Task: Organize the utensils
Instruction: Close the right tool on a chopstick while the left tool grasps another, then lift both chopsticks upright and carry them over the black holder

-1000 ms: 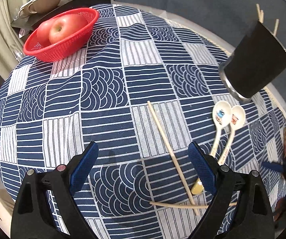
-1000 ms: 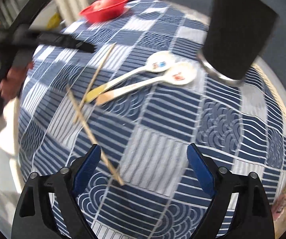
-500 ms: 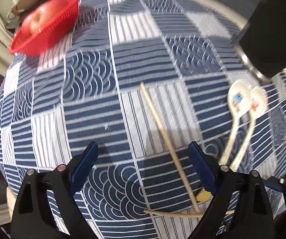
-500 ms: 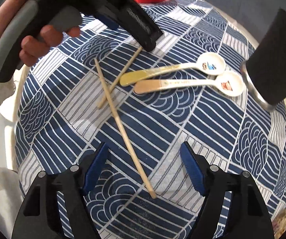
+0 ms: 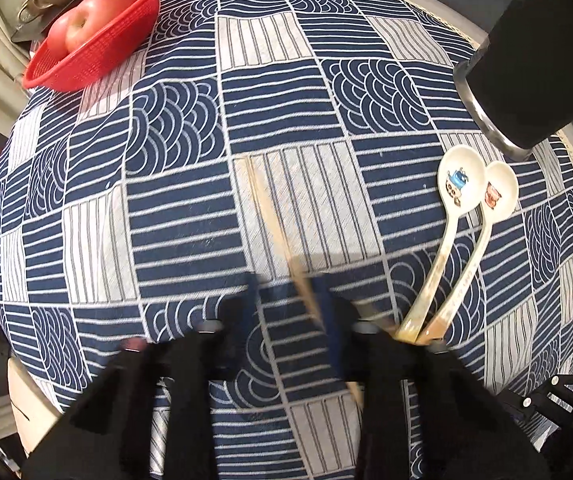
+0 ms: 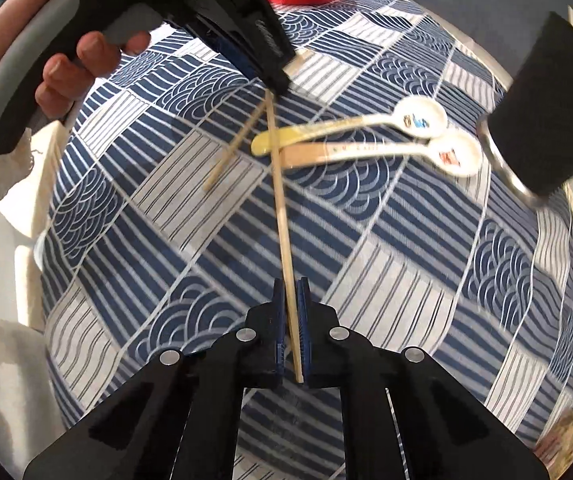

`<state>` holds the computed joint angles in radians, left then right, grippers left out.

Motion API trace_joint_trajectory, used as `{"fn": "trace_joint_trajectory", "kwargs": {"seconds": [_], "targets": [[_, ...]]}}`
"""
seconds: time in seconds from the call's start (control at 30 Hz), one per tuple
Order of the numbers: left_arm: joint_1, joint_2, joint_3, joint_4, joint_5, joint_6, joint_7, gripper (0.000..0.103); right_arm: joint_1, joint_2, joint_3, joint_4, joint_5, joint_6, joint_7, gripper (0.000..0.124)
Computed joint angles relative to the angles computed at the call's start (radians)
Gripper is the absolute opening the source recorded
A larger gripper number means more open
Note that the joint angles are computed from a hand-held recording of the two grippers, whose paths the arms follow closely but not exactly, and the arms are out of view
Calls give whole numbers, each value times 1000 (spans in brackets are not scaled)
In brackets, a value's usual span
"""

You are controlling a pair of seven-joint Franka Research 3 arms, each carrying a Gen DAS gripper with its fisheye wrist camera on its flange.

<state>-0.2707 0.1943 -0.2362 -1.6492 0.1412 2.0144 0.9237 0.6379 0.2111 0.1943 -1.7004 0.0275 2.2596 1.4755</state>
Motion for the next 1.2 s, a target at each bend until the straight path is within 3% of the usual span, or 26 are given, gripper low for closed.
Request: {"fn": "trace_joint_trajectory", "kwargs": {"seconds": [0.3, 0.47, 0.8, 1.1, 1.2], "targets": [[47, -110, 4, -151, -176, 96, 101, 5, -51, -164, -3, -201, 92, 13, 102, 5], [42, -158, 5, -211, -168, 120, 123, 5, -85, -244, -1, -288, 138, 42, 175, 5], [31, -271, 13, -335, -176, 136, 142, 5, -132, -321, -4, -315, 178, 104, 226, 5], [44, -346, 39, -350, -153, 141, 174, 5, -165, -366, -28, -330, 309, 263, 230, 5], [33, -362, 61, -332, -195, 147, 193, 5, -164, -376, -32, -331, 351, 315, 200, 5]]}}
